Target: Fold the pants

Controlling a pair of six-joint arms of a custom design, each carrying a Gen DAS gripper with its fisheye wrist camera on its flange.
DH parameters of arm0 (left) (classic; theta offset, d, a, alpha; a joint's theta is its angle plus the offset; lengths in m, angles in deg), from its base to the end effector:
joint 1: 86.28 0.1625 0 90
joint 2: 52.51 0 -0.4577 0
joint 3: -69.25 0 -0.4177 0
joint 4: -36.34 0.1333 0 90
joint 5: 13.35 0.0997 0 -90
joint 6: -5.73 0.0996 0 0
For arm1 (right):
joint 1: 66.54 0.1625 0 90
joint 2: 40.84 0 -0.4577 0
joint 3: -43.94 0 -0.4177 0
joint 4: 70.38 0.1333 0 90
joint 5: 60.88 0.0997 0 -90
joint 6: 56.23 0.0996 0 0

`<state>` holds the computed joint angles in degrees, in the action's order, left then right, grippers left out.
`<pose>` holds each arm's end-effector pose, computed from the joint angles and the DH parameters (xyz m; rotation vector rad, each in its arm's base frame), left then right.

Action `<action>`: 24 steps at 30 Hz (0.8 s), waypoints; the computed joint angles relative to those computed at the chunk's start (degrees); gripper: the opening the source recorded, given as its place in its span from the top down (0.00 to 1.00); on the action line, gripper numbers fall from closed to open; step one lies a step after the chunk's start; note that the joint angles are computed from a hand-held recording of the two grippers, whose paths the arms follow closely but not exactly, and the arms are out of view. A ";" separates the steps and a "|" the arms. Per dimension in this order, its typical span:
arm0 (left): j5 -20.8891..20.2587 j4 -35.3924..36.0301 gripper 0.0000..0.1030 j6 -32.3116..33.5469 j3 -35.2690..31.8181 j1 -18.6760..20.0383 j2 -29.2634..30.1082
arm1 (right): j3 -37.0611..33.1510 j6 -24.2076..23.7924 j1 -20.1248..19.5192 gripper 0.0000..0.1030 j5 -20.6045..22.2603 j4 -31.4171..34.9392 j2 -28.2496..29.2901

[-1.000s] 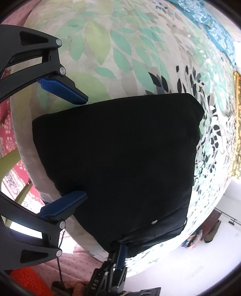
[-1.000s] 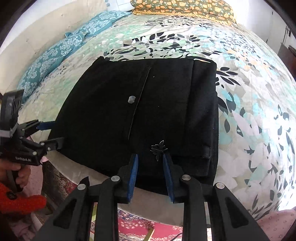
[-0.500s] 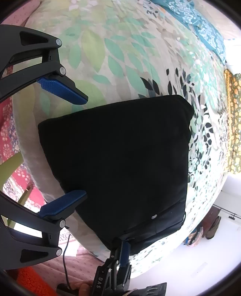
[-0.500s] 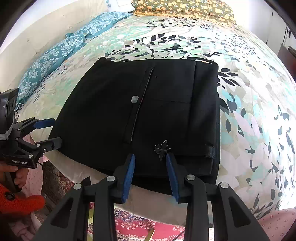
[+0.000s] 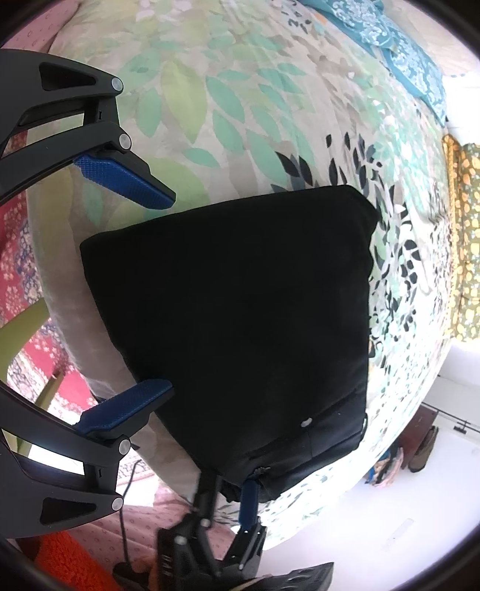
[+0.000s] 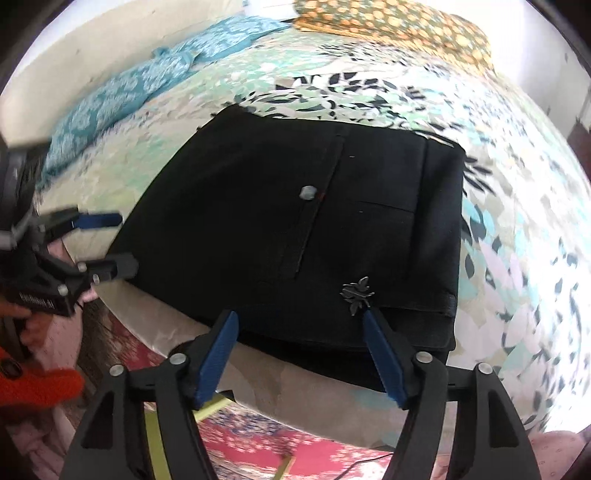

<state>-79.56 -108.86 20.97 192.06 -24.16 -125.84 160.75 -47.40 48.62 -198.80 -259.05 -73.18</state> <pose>-0.0856 -0.5328 0.2027 0.9776 2.5524 -0.1991 0.2833 -0.4635 -0.0487 0.2047 -2.3409 0.5842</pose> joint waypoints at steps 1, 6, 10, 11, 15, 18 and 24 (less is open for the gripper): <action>-0.10 -0.08 0.09 -0.09 -0.13 0.08 0.01 | -0.17 -0.22 0.19 0.30 -0.29 0.32 0.11; -0.40 0.55 0.09 -0.23 -0.55 0.32 -0.50 | 1.16 0.25 0.36 0.30 1.26 -2.83 -0.90; -2.22 -0.10 0.09 -1.22 -2.55 1.98 -1.48 | 4.24 0.58 0.41 0.30 2.82 -11.58 -3.35; -3.19 0.10 0.09 -2.22 -3.66 3.01 -1.53 | 5.09 0.76 0.27 0.26 2.55 -13.66 -4.21; -6.37 3.95 0.09 -9.67 -9.80 8.01 0.53 | 9.13 1.77 -2.75 0.17 4.71 -19.53 -8.34; -11.80 7.58 0.09 -12.73 -14.11 11.10 2.83 | 12.31 3.57 -8.69 0.17 14.57 -20.75 -12.20; -17.98 15.66 0.09 -15.06 -20.51 13.22 9.30 | 13.89 5.87 -20.92 0.17 32.95 -16.82 -15.25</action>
